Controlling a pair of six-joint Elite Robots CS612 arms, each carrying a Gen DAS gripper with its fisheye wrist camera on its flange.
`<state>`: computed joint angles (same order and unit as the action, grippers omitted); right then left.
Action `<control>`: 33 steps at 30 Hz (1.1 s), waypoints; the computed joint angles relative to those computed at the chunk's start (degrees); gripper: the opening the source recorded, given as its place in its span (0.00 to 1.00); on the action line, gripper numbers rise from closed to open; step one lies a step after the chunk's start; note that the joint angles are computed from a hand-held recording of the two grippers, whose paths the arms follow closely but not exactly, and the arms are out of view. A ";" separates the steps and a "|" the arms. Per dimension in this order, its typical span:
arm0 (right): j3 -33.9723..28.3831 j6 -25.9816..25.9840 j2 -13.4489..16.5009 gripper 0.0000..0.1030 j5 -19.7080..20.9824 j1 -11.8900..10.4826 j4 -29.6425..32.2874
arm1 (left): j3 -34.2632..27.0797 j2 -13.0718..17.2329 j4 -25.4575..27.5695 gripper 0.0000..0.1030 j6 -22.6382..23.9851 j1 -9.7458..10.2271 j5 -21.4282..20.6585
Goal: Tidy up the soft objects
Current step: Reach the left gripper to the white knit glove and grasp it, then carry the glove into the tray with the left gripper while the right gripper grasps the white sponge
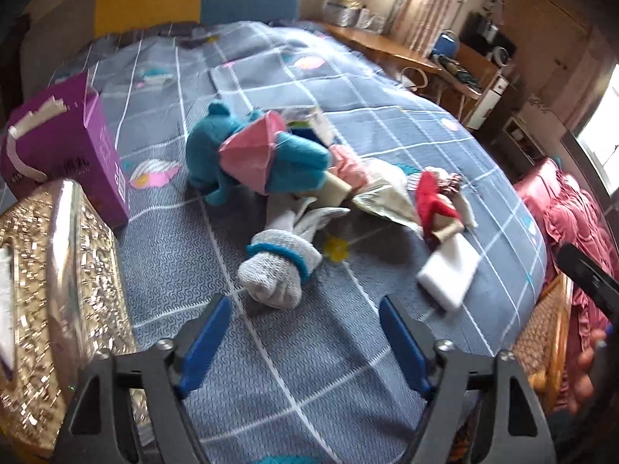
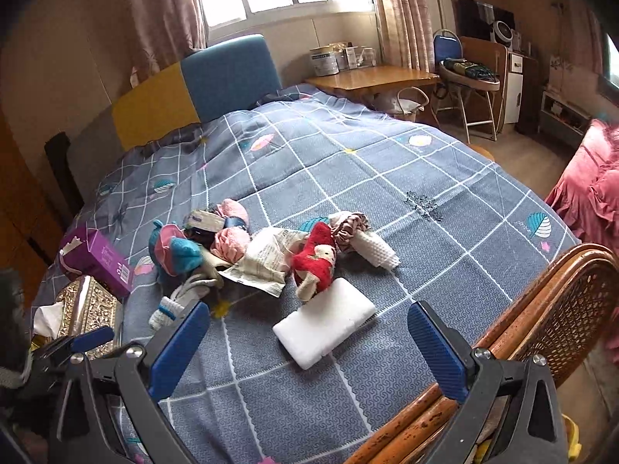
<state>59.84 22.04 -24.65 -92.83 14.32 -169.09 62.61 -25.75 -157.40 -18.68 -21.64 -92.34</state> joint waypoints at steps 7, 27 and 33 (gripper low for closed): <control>0.09 -0.95 0.13 1.00 0.39 -0.16 -0.38 | -7.18 3.87 7.41 0.66 2.21 -0.33 3.18; -4.08 0.89 1.54 1.00 3.02 -1.30 8.31 | -14.13 8.14 10.02 0.43 6.02 -0.02 2.69; -7.38 3.68 2.96 1.00 7.45 -2.25 15.19 | -6.48 5.17 1.66 0.37 4.83 0.31 0.93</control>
<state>52.47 25.72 -21.69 -85.38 12.06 -153.90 56.14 -20.58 -155.74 -13.86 -21.33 -91.41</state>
